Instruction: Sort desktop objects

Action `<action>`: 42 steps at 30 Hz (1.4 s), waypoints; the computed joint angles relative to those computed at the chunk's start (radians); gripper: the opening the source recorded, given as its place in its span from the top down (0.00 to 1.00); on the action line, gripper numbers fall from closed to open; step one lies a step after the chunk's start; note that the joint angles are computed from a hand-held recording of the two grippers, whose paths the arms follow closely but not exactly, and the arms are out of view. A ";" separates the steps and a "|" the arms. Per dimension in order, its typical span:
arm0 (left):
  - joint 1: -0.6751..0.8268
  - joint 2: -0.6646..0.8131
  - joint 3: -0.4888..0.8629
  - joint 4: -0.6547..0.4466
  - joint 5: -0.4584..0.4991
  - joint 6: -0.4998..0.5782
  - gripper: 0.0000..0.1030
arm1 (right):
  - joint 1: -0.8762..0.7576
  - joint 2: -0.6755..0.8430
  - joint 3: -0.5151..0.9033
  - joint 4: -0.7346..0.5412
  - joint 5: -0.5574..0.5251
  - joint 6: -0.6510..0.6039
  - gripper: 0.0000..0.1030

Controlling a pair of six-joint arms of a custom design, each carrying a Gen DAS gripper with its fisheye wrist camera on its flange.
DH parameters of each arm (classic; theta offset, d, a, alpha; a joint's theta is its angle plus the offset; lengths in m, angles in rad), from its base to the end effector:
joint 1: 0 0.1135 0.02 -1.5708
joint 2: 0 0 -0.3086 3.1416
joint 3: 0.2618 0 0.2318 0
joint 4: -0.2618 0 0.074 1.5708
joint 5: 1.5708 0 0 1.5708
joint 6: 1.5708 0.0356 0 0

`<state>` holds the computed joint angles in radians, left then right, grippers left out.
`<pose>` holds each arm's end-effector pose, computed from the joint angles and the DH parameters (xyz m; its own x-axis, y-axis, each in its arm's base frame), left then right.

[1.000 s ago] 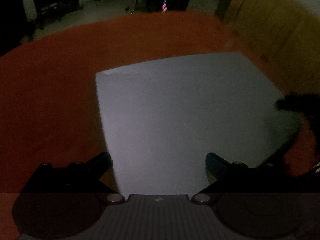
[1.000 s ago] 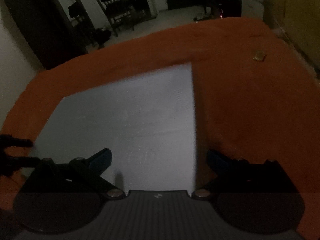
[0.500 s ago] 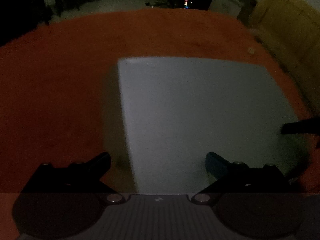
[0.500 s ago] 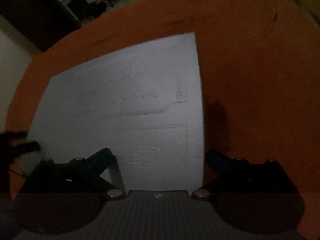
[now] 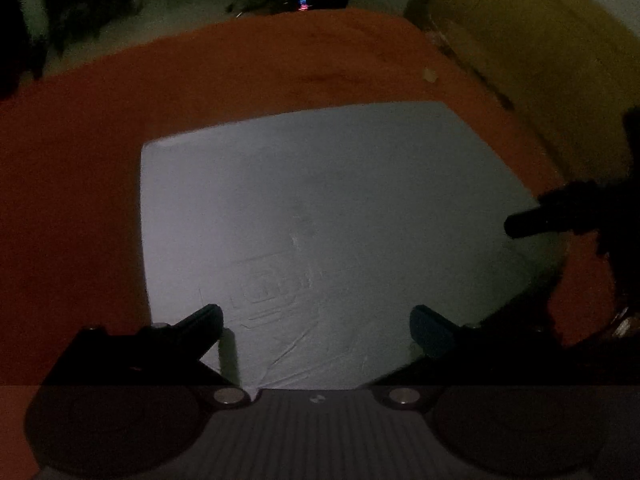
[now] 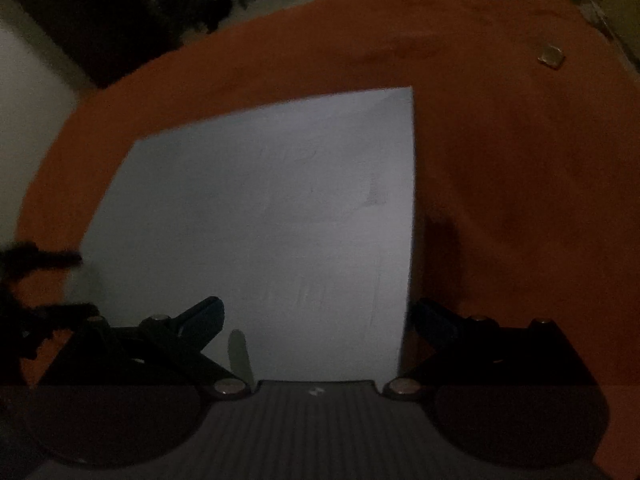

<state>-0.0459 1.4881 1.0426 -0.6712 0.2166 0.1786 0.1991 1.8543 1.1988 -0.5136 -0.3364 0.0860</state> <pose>0.2695 -0.0200 0.2810 -0.8587 0.2131 -0.4660 0.2963 0.9485 -0.1121 0.3530 0.0832 0.2218 -0.9258 -0.1041 -0.3634 -0.2345 0.9121 0.3363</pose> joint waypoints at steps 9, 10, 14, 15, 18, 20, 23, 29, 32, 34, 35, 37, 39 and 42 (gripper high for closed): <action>-0.002 0.012 -0.050 0.094 -0.132 0.017 0.00 | -0.123 0.172 0.139 -0.101 -0.147 -0.079 0.00; 0.008 0.011 -0.057 0.103 -0.116 0.012 0.00 | -0.142 0.197 0.157 -0.114 -0.174 -0.096 0.00; 0.073 0.065 -0.094 0.222 -0.041 -0.020 0.00 | -0.223 0.315 0.244 -0.156 -0.312 -0.139 0.00; 0.101 0.079 -0.108 0.265 -0.016 -0.031 0.00 | -0.244 0.358 0.283 -0.185 -0.358 -0.146 0.00; 0.234 0.164 -0.113 0.338 0.181 -0.031 0.00 | -0.278 0.412 0.325 -0.205 -0.415 -0.142 0.00; 0.256 0.193 -0.104 0.333 0.222 -0.086 0.00 | -0.286 0.422 0.344 -0.212 -0.411 -0.153 0.00; 0.193 0.177 -0.081 0.279 0.179 -0.104 0.00 | -0.297 0.394 0.334 -0.212 -0.407 -0.184 0.00; 0.145 0.156 -0.050 0.208 0.159 -0.104 0.01 | -0.351 0.355 0.348 -0.257 -0.461 -0.240 0.00; 0.164 0.171 -0.031 0.209 0.168 -0.057 0.00 | -0.371 0.330 0.323 -0.275 -0.459 -0.313 0.00; 0.151 0.145 -0.074 0.248 0.147 -0.059 0.00 | -0.367 0.351 0.331 -0.295 -0.422 -0.358 0.00; 0.141 0.131 -0.088 0.256 0.132 -0.055 0.00 | -0.365 0.362 0.336 -0.304 -0.402 -0.379 0.00; 0.151 0.096 -0.119 0.259 0.119 -0.025 0.00 | -0.366 0.392 0.354 -0.317 -0.379 -0.394 0.00; 0.169 0.073 -0.137 0.259 0.120 -0.004 0.00 | -0.398 0.433 0.393 -0.354 -0.394 -0.398 0.00; 0.177 0.064 -0.140 0.254 0.121 0.009 0.00 | -0.438 0.510 0.504 -0.443 -0.431 -0.418 0.00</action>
<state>0.1308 1.5525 0.9028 -0.4175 0.3375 0.1877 -0.2386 2.3642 1.7026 -0.9567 -0.7676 -0.3315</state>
